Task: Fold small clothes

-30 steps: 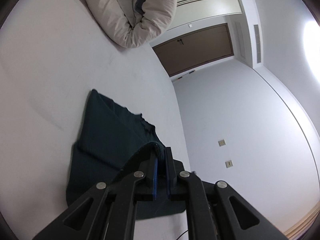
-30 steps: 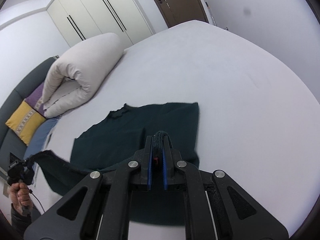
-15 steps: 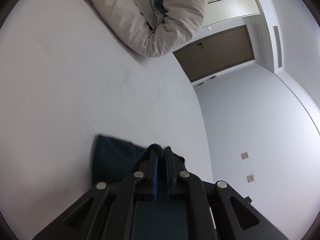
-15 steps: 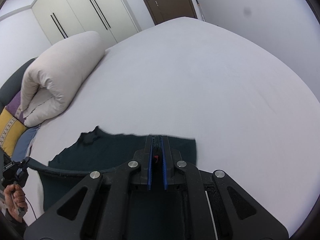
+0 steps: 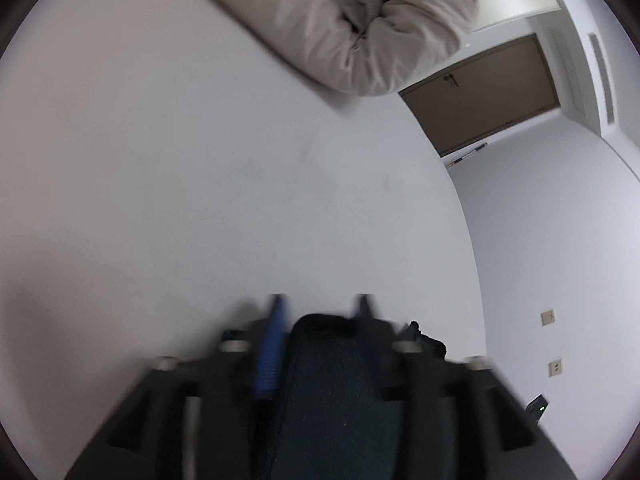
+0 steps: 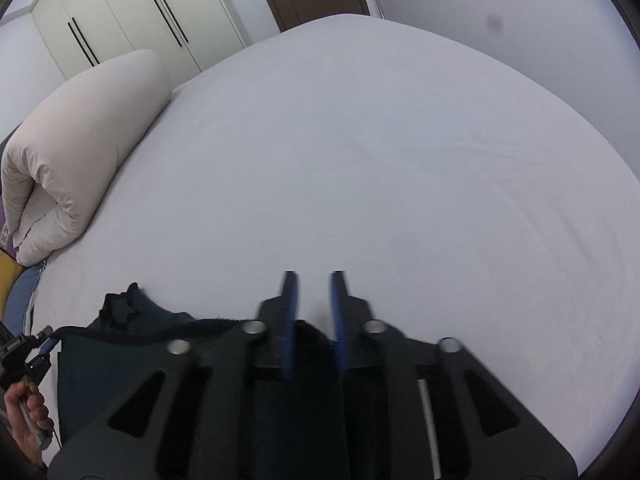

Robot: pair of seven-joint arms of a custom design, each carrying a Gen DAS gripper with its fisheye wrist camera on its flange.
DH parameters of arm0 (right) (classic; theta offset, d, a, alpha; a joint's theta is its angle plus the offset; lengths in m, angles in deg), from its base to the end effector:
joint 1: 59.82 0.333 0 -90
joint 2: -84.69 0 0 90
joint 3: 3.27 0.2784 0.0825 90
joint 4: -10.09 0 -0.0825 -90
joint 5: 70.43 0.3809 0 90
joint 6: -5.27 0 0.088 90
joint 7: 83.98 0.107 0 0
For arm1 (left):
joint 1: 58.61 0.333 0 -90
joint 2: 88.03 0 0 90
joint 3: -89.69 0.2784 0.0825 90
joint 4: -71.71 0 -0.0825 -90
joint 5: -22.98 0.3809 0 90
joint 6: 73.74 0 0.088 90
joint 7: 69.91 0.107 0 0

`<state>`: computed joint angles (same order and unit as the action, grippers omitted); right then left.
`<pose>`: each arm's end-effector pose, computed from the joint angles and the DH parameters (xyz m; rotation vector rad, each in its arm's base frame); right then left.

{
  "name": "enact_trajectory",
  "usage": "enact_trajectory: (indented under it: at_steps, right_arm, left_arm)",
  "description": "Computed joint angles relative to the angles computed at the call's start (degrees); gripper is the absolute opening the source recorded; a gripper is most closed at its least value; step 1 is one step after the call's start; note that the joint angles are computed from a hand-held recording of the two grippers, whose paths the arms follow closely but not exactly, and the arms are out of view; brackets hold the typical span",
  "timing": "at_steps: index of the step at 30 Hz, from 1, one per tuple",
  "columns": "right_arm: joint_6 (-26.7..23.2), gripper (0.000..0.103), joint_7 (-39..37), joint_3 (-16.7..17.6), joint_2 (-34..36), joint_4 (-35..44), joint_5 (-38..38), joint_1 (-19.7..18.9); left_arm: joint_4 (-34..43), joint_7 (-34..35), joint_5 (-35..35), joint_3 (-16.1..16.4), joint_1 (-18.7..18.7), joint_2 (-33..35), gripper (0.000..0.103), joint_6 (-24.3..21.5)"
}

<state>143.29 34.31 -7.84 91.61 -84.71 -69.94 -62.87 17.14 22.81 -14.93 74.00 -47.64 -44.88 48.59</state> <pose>0.6340 -0.0821 0.5689 -1.1719 2.2976 -0.4829 0.7624 -0.0084 0.4757 2.0461 -1.6285 1.2206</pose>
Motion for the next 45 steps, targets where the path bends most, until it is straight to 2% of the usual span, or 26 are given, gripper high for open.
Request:
enact_trajectory:
  at_steps: [1,2,4,7,9,12,14,17,23,24,26,28,32,34,36,39,41,43,44,45]
  right_arm:
    - [0.33,0.038,0.57,0.02,0.13,-0.03,-0.52,-0.04]
    - [0.98,0.051,1.02,-0.03,0.03,-0.34,-0.73,0.07]
    - [3.67,0.061,2.17,-0.10,-2.20,-3.67,-1.35,0.86]
    - [5.05,0.063,3.28,0.05,-4.98,-7.03,-2.40,1.53]
    - [4.85,0.063,4.58,0.04,-7.34,-9.33,-3.81,1.86]
    - [7.64,0.063,6.25,0.06,-12.69,-15.33,-4.22,2.16]
    - [8.99,0.063,6.09,0.00,-15.91,-18.93,-3.56,2.68]
    - [9.31,0.063,5.49,0.72,-20.57,-24.15,-4.66,3.90]
    - [7.19,0.063,6.29,2.09,-28.61,-32.43,-5.06,6.56]
    - [7.97,0.063,6.65,1.71,-30.16,-34.26,-4.68,7.99]
    - [7.88,0.064,6.87,2.91,-35.78,-39.24,-5.20,8.00]
    - [8.27,0.065,7.26,3.90,-38.12,-40.97,-5.98,9.44]
    - [13.81,0.065,1.60,1.10,-36.82,-40.07,0.78,17.48]
    - [17.36,0.065,-3.69,-2.74,-34.81,-38.81,8.92,23.86]
    - [17.75,0.065,-11.81,-7.78,-31.28,-36.12,21.44,31.23]
    - [16.81,0.065,-15.67,-8.72,-28.10,-35.63,29.05,33.46]
    - [16.37,0.063,-14.32,-7.71,-27.65,-37.09,31.24,32.16]
    - [18.91,0.059,-15.40,-6.96,-28.74,-40.36,35.11,31.34]
    - [20.66,0.057,-18.18,-7.51,-30.00,-42.17,38.25,31.90]
    - [21.49,0.057,-17.15,-6.54,-31.51,-43.92,39.06,30.57]
  left_arm:
    - [-0.59,-0.35,0.86,0.50,-0.34,-0.60,0.058,-0.10]
    - [-1.59,0.51,0.67,0.31,-0.14,-1.28,0.058,0.26]
    - [-5.48,2.20,-0.68,-0.06,0.78,-3.91,0.058,1.07]
    - [-11.73,4.65,-4.00,-0.22,2.22,-8.18,0.058,2.70]
    - [-17.08,7.97,-6.55,-0.09,3.19,-12.17,0.058,3.52]
    - [-26.75,14.67,-10.58,0.92,4.06,-19.57,0.058,5.12]
    - [-32.22,18.68,-12.75,2.00,4.29,-23.74,0.058,4.58]
    - [-39.63,21.87,-13.17,4.46,3.38,-29.19,0.058,4.30]
    - [-49.14,26.70,-14.63,8.97,0.79,-36.12,0.058,5.16]
    - [-50.35,27.51,-14.45,9.44,0.22,-37.12,0.058,5.83]
    - [-53.17,30.17,-13.38,9.91,-1.30,-39.63,0.058,8.61]
    - [-55.16,33.66,-13.22,10.11,-2.85,-41.76,0.058,10.21]
    - [-58.24,38.19,-9.97,9.47,-6.97,-45.34,0.058,15.81]
    - [-58.72,37.92,-5.96,8.84,-9.04,-45.52,0.058,18.81]
    - [-58.68,35.31,-0.06,8.35,-10.56,-44.49,0.058,21.26]
    - [-59.70,30.24,7.46,8.30,-11.74,-43.49,0.058,24.55]
    - [-61.70,29.54,10.00,8.54,-12.00,-44.41,0.058,27.66]
    - [-63.21,26.02,14.94,8.98,-11.68,-45.11,0.059,30.14]
    - [-63.12,26.58,13.75,9.56,-11.39,-45.10,0.059,29.71]
    - [-62.92,26.86,12.77,10.01,-11.08,-44.98,0.059,29.12]
